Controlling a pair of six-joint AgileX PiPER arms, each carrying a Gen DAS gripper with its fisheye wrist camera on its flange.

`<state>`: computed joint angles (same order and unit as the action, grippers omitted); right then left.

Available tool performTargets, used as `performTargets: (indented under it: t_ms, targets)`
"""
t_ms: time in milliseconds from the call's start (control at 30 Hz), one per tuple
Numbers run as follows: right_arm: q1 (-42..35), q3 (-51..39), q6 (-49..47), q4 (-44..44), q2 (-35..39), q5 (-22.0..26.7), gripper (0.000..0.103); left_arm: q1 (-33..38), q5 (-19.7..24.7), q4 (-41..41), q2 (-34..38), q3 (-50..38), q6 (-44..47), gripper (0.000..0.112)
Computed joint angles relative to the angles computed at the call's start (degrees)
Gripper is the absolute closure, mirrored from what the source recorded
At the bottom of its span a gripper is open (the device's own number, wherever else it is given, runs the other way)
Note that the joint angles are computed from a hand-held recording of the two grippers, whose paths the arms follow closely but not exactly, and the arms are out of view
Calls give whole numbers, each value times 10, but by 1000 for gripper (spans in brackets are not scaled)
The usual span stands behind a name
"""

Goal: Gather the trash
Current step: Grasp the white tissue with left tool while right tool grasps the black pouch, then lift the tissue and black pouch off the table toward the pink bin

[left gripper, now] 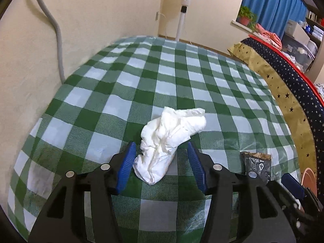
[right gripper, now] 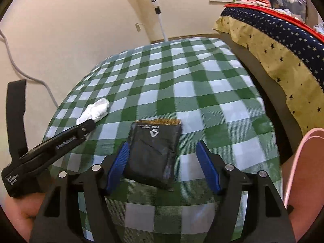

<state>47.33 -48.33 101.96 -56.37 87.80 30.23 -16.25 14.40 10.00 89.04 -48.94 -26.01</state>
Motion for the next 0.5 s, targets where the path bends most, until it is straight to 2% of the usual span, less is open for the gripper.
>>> performTargets:
  t_ms: [33,133,267,400,467,500]
  targets:
    - [-3,-5,-13,10,6,-5,33,-1,2,6,1,-2,-7,80]
    - [2,-30,-51,44,29,0,23,10,-7,-12,-8,8,15,89]
    - [5,-60,-98,81,54,17,17,21,-17,61,-27,23,-60,90]
    - [16,-92,-143,108,80,54,15,36,-23,65,-43,29,-64,90]
    - [24,-105,-153,111,90,76,18,42,-24,58,-47,29,-56,90]
    - [29,-109,-148,106,93,89,23,44,-25,56,-49,29,-54,90]
